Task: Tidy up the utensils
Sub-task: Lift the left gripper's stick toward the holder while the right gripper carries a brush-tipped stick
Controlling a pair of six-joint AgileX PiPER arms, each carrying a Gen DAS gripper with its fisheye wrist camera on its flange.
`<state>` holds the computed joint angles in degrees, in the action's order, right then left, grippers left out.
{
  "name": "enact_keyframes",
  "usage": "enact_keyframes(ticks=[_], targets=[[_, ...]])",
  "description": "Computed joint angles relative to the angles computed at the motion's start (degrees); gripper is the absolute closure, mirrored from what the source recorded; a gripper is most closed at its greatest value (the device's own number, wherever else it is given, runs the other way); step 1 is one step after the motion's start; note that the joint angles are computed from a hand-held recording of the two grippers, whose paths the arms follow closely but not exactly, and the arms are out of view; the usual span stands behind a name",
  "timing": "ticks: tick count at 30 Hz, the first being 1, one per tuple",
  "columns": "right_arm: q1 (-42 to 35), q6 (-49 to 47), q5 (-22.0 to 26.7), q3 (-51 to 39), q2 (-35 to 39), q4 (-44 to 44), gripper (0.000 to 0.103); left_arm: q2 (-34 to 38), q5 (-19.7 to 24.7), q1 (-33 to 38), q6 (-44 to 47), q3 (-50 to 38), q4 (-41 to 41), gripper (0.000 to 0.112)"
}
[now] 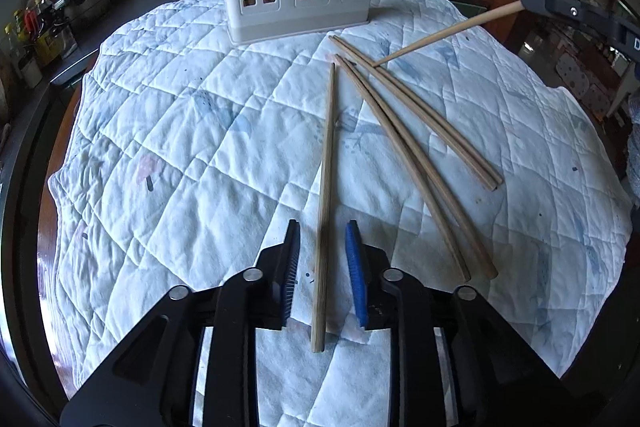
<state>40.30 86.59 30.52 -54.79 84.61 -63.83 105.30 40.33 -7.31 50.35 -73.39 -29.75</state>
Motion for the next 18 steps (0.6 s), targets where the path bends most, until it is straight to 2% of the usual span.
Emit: enact_keyframes(ticks=[10,13,18], targets=[[-0.14,-0.49,-0.08,-0.31,0.27,0.29,0.096,1.45,-0.74,0.33,1.11,0.95,-1.54,0.088],[-0.16,-0.43,-0.07,-0.39,0.32,0.29,0.096,0.81,-2.81,-0.56,0.3,2.11,0.15,0.092],[-0.02,-0.37,0.04,-0.35,0.26,0.21,0.096,0.36,-2.13,-0.53,0.25,1.82,0.56,0.105]])
